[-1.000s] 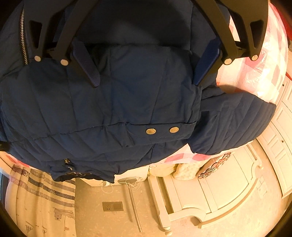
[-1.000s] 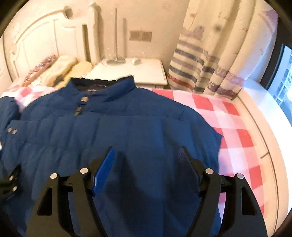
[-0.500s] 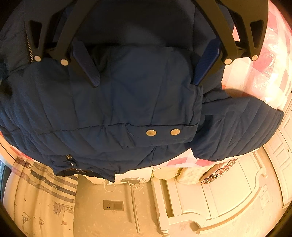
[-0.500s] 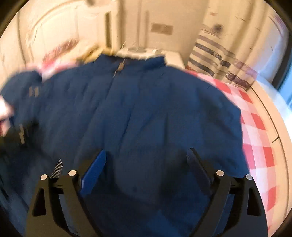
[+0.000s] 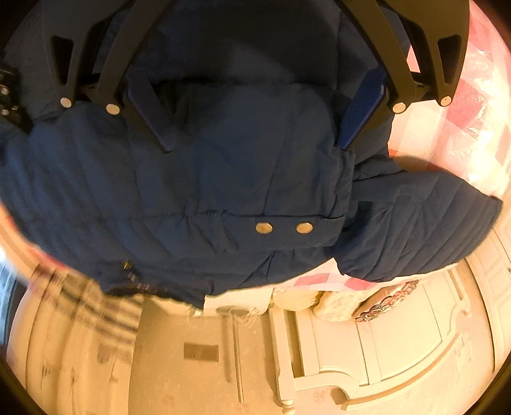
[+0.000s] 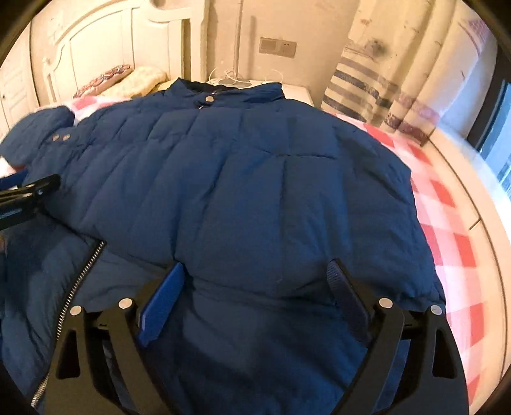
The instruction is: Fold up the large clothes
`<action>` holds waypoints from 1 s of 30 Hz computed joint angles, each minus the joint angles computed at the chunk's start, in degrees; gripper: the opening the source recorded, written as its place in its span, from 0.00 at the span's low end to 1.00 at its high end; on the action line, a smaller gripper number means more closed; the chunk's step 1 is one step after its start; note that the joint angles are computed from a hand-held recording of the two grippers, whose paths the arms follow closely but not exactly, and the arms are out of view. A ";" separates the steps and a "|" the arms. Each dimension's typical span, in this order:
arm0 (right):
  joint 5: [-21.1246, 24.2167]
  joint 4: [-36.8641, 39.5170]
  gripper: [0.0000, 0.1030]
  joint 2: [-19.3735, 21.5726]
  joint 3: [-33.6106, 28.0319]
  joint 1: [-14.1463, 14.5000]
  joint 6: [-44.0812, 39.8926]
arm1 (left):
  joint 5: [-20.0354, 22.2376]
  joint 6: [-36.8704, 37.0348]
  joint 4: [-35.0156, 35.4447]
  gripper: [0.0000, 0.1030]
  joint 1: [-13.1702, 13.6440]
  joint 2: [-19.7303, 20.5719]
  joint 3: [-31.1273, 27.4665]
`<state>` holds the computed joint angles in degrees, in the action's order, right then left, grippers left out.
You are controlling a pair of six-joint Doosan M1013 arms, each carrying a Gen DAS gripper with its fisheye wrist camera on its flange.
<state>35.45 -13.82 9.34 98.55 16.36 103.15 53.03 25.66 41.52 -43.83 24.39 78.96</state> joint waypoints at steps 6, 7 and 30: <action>-0.17 -0.62 0.84 -0.17 0.30 0.30 0.73 | -11.35 -23.20 5.61 0.98 4.59 -9.72 10.55; -0.22 -0.57 0.84 -0.21 0.35 0.31 0.74 | -12.40 -27.16 6.20 0.98 5.90 -11.14 12.09; -0.35 0.48 0.84 -0.25 0.33 0.02 -0.05 | -20.80 -40.55 4.67 0.05 25.41 -14.22 16.78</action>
